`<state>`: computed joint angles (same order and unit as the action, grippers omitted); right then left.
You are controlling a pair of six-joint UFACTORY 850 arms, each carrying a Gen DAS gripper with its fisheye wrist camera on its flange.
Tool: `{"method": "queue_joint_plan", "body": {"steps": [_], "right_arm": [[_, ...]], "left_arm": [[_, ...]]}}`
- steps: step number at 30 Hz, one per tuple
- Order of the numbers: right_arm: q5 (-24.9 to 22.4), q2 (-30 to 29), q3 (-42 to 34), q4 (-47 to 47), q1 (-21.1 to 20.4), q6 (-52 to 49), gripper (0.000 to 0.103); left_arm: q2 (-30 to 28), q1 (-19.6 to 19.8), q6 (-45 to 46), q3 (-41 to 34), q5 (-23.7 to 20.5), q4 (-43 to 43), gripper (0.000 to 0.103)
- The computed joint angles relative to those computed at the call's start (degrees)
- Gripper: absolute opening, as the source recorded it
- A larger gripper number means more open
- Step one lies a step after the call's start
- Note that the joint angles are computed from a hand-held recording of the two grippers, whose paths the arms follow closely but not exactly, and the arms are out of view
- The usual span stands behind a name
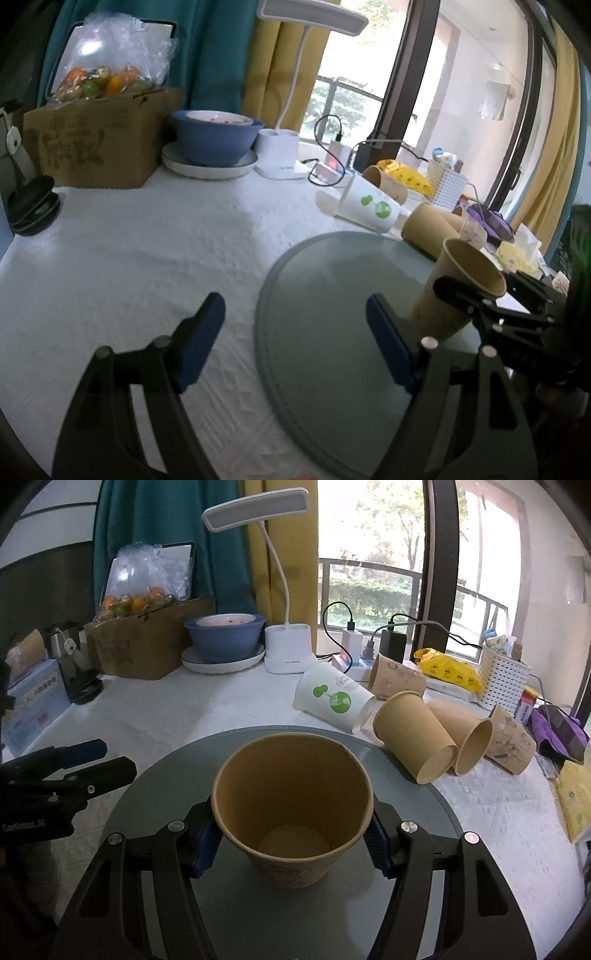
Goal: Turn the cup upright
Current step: 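Lower the upright tan cup onto the grey turntable with the left gripper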
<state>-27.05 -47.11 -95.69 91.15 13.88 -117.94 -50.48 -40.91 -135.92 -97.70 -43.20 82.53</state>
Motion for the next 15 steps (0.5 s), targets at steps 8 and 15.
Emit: {"method": "queue_joint_plan", "body": {"steps": [8, 15], "right_arm": [[0.3, -0.1, -0.3, -1.0, 0.0, 1.3, 0.068], [0.5, -0.3, -0.6, -2.3, -0.1, 2.8, 0.070]], "left_arm": [[0.0, 0.0, 0.1, 0.0, 0.0, -0.1, 0.080], [-0.1, 0.0, 0.3, -0.2, 0.0, -0.3, 0.080]]}}
